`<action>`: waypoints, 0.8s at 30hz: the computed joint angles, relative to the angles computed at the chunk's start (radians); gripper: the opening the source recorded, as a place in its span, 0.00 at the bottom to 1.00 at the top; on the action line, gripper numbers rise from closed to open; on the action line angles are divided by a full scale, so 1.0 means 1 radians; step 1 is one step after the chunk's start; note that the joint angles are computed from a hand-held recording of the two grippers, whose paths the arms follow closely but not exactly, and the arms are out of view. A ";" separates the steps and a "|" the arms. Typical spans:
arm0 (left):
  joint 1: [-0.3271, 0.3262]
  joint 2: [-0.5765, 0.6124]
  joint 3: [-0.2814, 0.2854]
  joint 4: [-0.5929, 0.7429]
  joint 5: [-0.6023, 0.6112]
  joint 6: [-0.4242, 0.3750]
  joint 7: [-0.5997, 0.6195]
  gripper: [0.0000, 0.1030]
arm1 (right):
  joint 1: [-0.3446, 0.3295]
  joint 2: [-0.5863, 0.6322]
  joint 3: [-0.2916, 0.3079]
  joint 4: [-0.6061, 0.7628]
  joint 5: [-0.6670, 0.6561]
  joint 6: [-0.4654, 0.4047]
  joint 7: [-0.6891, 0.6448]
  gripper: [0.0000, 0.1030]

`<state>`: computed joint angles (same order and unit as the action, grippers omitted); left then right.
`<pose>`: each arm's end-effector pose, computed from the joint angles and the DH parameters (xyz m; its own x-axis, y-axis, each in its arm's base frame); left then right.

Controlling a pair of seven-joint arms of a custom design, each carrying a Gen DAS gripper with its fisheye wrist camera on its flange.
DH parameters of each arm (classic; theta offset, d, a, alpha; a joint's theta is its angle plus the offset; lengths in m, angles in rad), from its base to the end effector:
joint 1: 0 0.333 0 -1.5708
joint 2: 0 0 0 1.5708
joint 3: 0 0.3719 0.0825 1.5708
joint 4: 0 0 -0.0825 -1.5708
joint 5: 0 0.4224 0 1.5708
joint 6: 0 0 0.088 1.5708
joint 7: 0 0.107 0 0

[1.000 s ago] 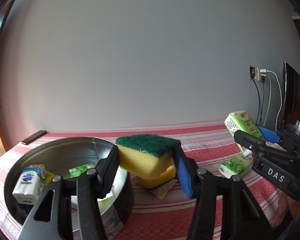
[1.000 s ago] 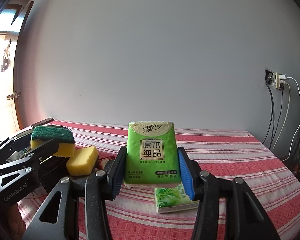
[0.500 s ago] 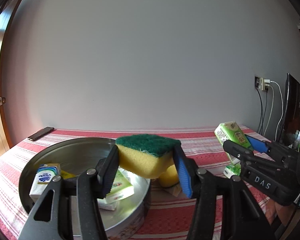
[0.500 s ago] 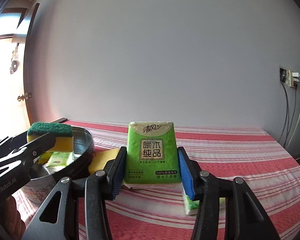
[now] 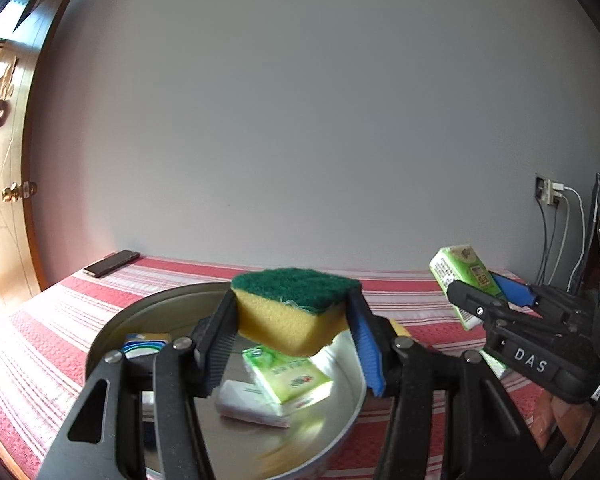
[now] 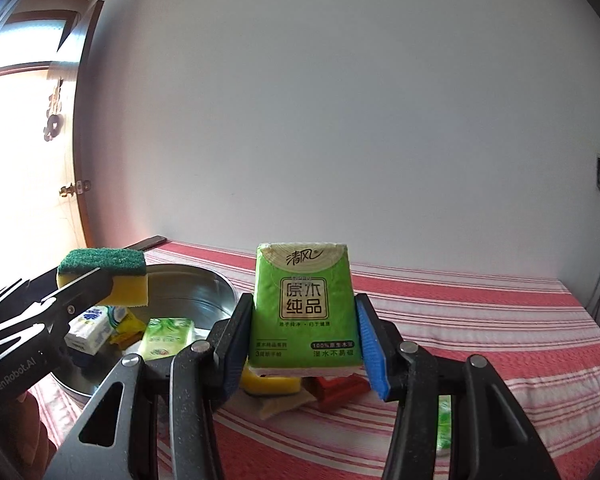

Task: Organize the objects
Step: 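Carry the sponge and green tissue pack over the metal tin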

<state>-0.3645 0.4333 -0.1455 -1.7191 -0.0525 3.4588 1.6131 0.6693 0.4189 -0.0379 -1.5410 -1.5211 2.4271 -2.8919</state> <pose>0.6722 -0.3436 0.5319 -0.4599 -0.8857 0.0640 -0.2582 0.0644 -0.9639 0.6261 0.4598 0.5028 -0.1332 -0.9910 -0.0102 -0.3024 0.0505 -0.9519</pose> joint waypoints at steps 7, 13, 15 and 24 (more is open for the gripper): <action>-0.028 0.002 0.060 0.014 -0.049 -0.040 0.004 0.52 | 0.004 0.070 -0.015 0.107 0.058 0.060 -0.106 0.50; -0.046 0.008 0.106 0.029 -0.071 -0.068 -0.004 0.52 | 0.024 0.116 -0.049 0.178 0.123 0.100 -0.183 0.50; -0.062 0.011 0.133 0.036 -0.081 -0.081 -0.006 0.52 | 0.026 0.148 -0.058 0.226 0.161 0.112 -0.224 0.50; -0.171 0.048 0.313 0.087 -0.095 -0.165 -0.077 0.52 | 0.035 0.264 -0.100 0.388 0.356 0.159 -0.403 0.50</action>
